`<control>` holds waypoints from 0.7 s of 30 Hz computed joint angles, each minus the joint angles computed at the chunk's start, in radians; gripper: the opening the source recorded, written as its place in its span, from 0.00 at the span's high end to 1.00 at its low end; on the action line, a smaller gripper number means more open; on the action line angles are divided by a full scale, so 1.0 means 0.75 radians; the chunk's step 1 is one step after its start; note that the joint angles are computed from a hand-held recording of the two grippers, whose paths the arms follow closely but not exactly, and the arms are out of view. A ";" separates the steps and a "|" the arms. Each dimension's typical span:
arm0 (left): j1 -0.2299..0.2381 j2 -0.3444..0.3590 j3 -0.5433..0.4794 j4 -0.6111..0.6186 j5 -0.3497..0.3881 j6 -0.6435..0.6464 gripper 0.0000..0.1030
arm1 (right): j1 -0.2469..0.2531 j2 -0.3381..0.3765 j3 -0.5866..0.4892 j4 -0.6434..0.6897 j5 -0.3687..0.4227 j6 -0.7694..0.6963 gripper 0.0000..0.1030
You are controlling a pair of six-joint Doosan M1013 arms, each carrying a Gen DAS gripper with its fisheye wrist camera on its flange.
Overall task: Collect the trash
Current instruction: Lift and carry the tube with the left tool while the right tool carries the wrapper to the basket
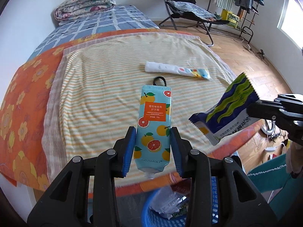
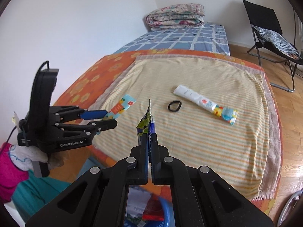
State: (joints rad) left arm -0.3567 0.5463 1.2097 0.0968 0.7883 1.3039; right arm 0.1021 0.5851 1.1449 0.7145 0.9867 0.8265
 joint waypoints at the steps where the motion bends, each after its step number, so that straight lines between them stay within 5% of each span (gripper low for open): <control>1: -0.006 -0.009 0.017 0.007 -0.006 0.000 0.64 | -0.003 -0.006 0.015 0.001 0.007 -0.005 0.99; 21: -0.055 -0.107 0.290 -0.092 -0.036 -0.014 0.64 | 0.003 -0.090 0.224 -0.055 0.115 -0.103 0.99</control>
State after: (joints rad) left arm -0.3979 0.4658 1.4274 0.0279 0.7612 1.2931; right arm 0.1042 0.5178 1.3128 0.6734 1.0729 0.7495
